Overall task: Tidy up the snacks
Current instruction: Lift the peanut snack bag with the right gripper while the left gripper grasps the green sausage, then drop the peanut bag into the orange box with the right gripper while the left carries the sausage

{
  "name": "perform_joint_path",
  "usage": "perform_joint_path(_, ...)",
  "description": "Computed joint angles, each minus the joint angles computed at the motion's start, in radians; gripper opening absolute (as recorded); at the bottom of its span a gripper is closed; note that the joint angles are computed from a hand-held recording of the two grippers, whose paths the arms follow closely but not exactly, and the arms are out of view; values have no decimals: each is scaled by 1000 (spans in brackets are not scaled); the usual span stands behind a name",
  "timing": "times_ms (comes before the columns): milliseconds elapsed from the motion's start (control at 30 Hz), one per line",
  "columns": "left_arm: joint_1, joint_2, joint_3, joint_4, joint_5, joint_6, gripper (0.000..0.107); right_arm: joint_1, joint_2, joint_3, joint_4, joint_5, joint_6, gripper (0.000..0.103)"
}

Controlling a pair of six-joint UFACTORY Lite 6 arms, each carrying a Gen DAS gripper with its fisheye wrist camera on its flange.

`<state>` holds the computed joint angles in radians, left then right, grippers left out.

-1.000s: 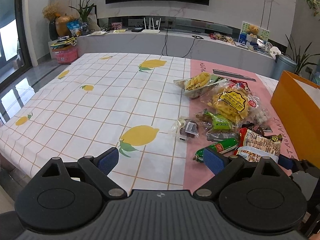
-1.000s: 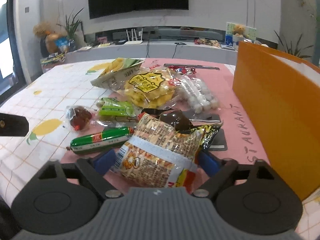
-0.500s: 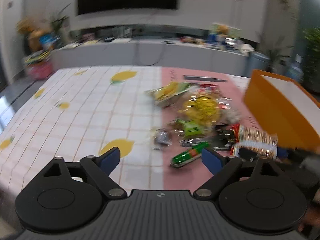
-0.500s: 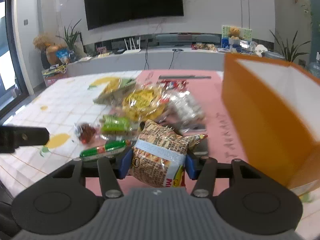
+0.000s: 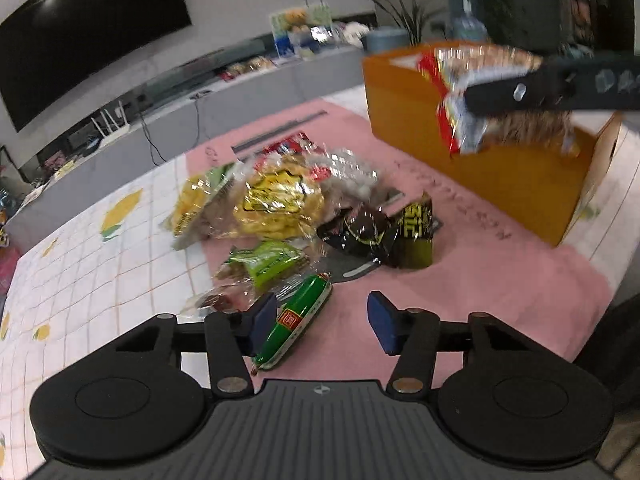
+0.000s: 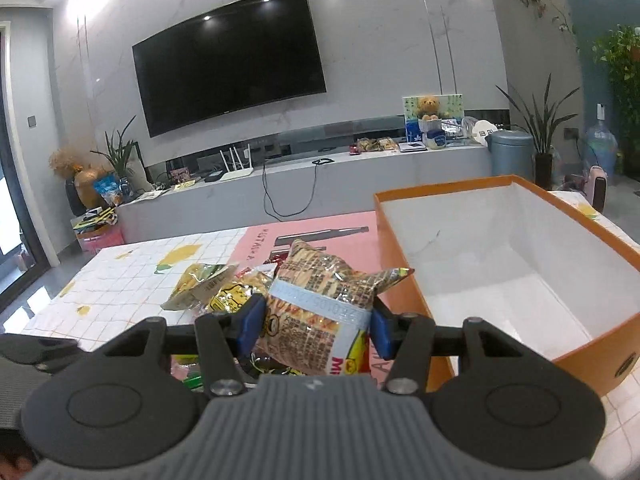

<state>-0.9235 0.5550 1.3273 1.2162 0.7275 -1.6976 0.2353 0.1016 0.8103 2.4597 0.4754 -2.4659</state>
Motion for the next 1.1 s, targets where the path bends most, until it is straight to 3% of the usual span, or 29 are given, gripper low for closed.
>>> perform_joint_path(267,79,48,9,-93,-58,36,63,-30,-30,-15,-45,40,34,53)
perform_joint_path(400,65,126,126,-196,52,97,37,-36,-45,-30,-15,62,-7,53)
perform_joint_path(500,73,112,160,-281,39,116,25,-50,-37,-24,-4,71,-10,53)
perform_joint_path(567,76,79,132,-274,-11,74,24,-66,-29,-17,-35,76,40,53)
perform_joint_path(700,71,100,148,-289,-16,82,26,-85,-24,-20,-46,95,65,53)
perform_joint_path(967,93,118,120,-237,-65,17,51,-86,-26,-20,-61,93,99,53)
perform_joint_path(1033,108,110,112,-244,-85,5,49,-89,-18,-15,-64,97,94,53)
perform_joint_path(1067,119,96,93,-240,-116,-9,33,-91,-18,-14,-67,98,94,53)
perform_joint_path(1100,125,83,78,-235,-133,-27,29,-91,-19,-15,-66,99,91,53)
